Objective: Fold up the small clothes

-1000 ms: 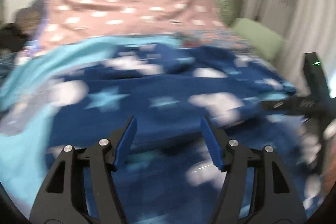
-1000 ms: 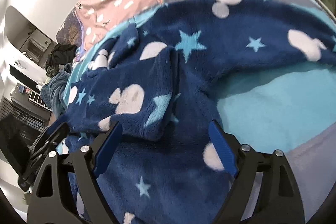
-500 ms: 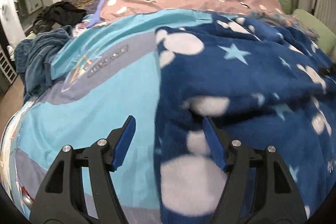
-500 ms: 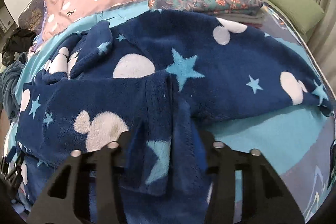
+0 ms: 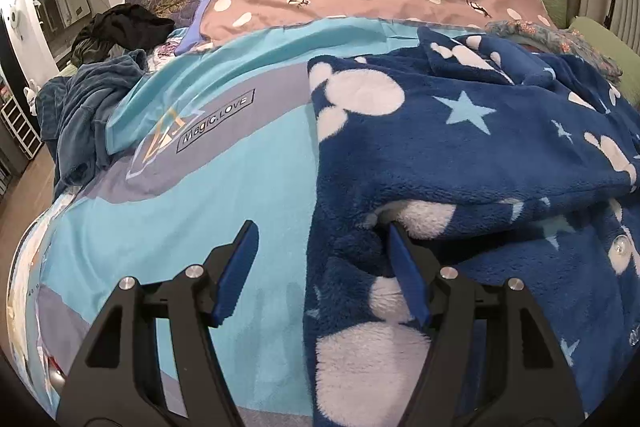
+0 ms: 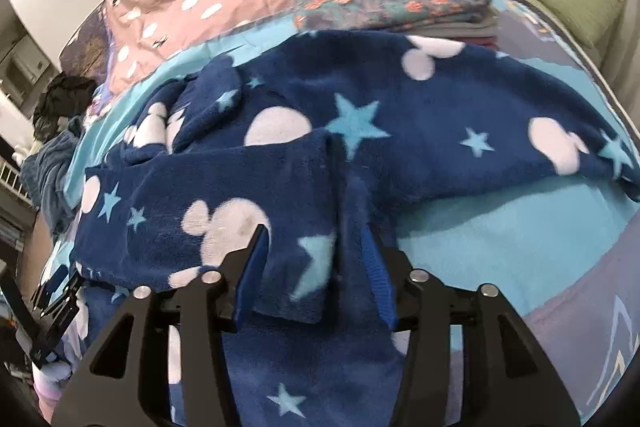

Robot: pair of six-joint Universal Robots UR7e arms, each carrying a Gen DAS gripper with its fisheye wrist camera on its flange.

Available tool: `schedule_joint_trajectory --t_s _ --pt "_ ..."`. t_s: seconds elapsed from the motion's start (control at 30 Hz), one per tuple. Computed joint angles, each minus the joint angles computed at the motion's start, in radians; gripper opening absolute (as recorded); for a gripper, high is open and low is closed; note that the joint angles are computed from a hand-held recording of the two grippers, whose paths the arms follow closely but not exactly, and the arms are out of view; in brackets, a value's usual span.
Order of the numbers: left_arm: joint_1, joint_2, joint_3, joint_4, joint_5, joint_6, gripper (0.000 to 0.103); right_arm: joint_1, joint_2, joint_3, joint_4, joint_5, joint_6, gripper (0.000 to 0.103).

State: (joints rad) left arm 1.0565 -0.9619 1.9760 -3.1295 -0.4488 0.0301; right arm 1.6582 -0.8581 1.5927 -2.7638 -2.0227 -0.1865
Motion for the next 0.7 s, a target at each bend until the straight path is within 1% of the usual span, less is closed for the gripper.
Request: schedule_joint_trajectory --t_s 0.07,0.1,0.13,0.17,0.2,0.23,0.27,0.3,0.33,0.43,0.5,0.53,0.6,0.67,0.7 --pt "0.001 0.012 -0.013 0.006 0.008 0.008 0.067 -0.008 0.042 -0.055 0.043 -0.004 0.024 0.061" --pt "0.003 0.019 -0.022 0.007 0.012 0.017 0.064 -0.007 0.06 -0.073 0.042 -0.021 0.025 0.054" --pt "0.003 0.021 -0.027 0.009 0.012 0.023 0.057 0.005 0.082 -0.089 0.022 -0.074 0.005 0.046" --pt "0.004 0.022 -0.03 0.005 0.012 0.03 0.051 0.017 0.092 -0.092 -0.012 -0.11 -0.021 0.028" --pt "0.002 0.02 -0.029 0.002 0.015 0.032 0.038 0.029 0.092 -0.08 -0.067 -0.121 -0.066 0.005" --pt "0.001 0.016 -0.025 -0.001 0.014 0.027 0.036 0.041 0.079 -0.062 -0.114 -0.104 -0.107 0.005" --pt "-0.002 0.014 -0.016 -0.025 0.016 0.033 0.036 0.058 0.072 -0.049 -0.153 -0.12 -0.129 0.005" --pt "-0.005 0.015 -0.01 -0.051 0.019 0.046 0.036 0.069 0.063 -0.035 -0.188 -0.117 -0.154 0.005" --pt "-0.008 0.017 -0.005 -0.068 0.025 0.058 0.035 0.077 0.051 -0.026 -0.204 -0.076 -0.179 0.005" --pt "-0.01 0.023 -0.002 -0.088 0.029 0.073 0.03 0.066 0.029 -0.039 -0.171 0.064 -0.209 0.002" --pt "-0.009 0.019 0.003 -0.093 0.025 0.065 0.029 0.069 0.045 -0.061 -0.205 0.079 -0.241 0.0" --pt "-0.009 0.018 0.004 -0.097 0.024 0.062 0.029 0.067 0.045 -0.067 -0.218 0.103 -0.251 0.0" --pt "-0.004 0.007 0.011 -0.101 0.016 0.033 0.029 0.06 0.036 -0.068 -0.225 0.14 -0.239 0.0" --pt "0.006 -0.007 0.015 -0.06 -0.006 -0.016 0.029 0.058 0.033 -0.067 -0.243 0.104 -0.219 0.0" --pt "0.013 -0.01 0.013 -0.038 -0.013 -0.034 0.03 0.05 0.033 -0.073 -0.22 0.092 -0.194 0.009"
